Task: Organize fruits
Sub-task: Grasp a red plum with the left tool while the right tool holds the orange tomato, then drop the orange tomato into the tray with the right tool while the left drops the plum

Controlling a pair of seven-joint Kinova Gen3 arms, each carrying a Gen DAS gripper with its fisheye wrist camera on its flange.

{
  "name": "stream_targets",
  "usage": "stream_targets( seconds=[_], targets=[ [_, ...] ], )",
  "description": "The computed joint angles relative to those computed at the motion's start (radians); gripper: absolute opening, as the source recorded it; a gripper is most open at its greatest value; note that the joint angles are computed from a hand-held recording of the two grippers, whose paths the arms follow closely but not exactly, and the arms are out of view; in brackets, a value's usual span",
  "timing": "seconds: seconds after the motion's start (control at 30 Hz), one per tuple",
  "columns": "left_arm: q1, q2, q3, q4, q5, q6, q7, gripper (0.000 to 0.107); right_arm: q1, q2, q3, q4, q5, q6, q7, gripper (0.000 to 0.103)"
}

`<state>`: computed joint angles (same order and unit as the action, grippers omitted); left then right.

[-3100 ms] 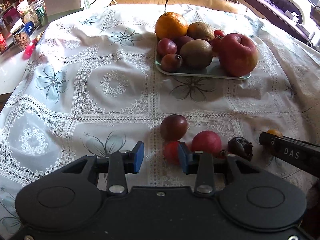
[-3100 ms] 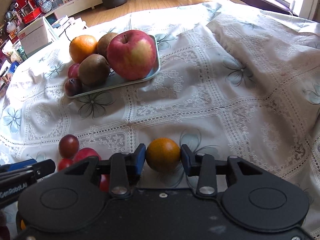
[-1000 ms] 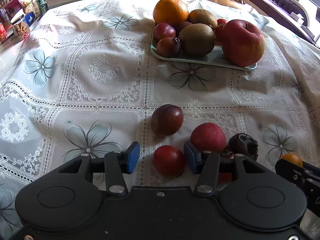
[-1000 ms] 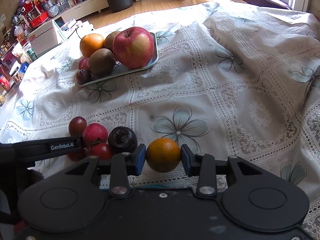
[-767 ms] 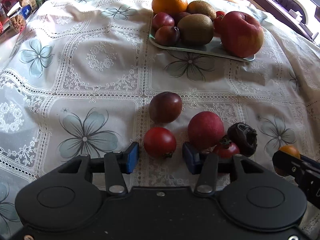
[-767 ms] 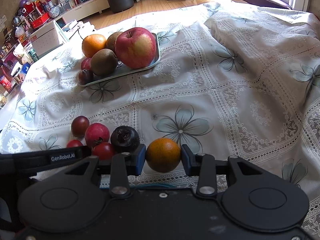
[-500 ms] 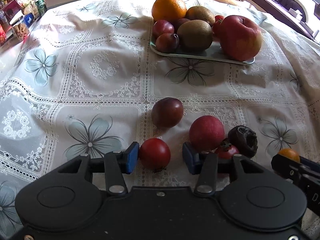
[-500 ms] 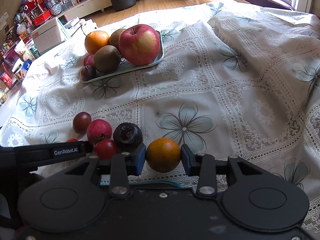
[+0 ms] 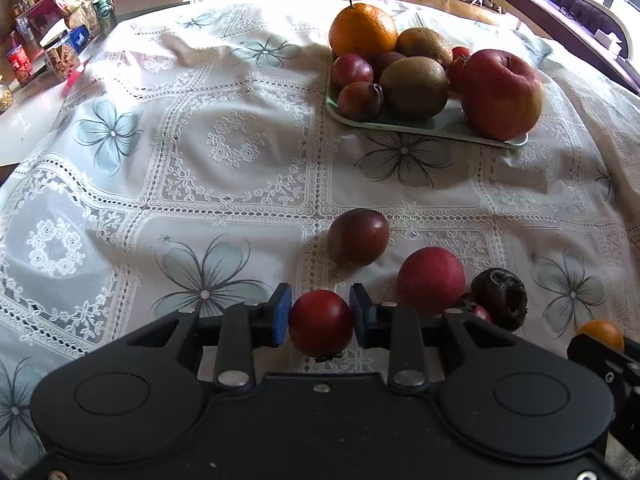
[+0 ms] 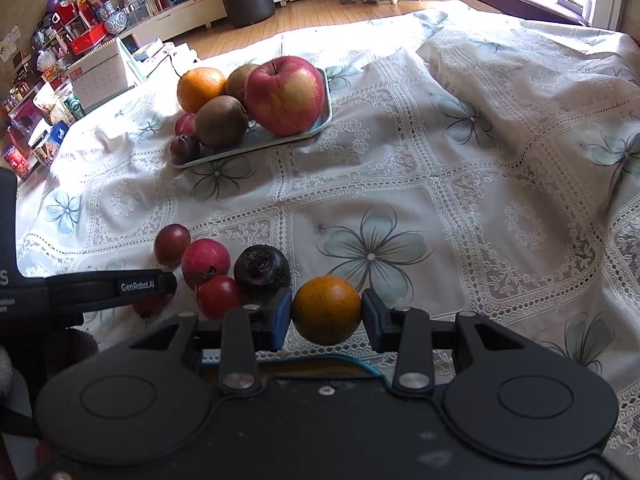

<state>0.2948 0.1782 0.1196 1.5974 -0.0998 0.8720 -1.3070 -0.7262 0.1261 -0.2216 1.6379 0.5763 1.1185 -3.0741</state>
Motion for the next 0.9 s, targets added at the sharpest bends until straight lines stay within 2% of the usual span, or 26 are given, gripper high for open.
stream_targets(
  seconds=[0.13, 0.3, 0.53, 0.73, 0.9],
  targets=[
    [-0.006, -0.086, 0.006, 0.028, 0.007, 0.011, -0.018, 0.04, -0.044, -0.025, -0.026, -0.013, 0.065, 0.049, -0.045, 0.04],
    [-0.034, -0.225, 0.018, 0.096, 0.06, 0.037, -0.109, 0.04, -0.099, -0.07, -0.083, -0.027, 0.129, 0.105, -0.096, 0.04],
    [-0.061, -0.373, 0.024, 0.226, 0.099, 0.05, -0.17, 0.04, -0.162, -0.102, -0.164, -0.018, 0.142, 0.175, -0.155, 0.04],
    [-0.081, -0.427, 0.07, 0.287, 0.061, 0.066, -0.134, 0.04, -0.193, -0.092, -0.186, -0.005, 0.08, 0.207, -0.185, 0.04],
    [-0.092, -0.426, 0.039, 0.294, 0.105, 0.097, -0.141, 0.04, -0.224, -0.082, -0.191, -0.003, 0.069, 0.222, -0.211, 0.04]
  ],
)
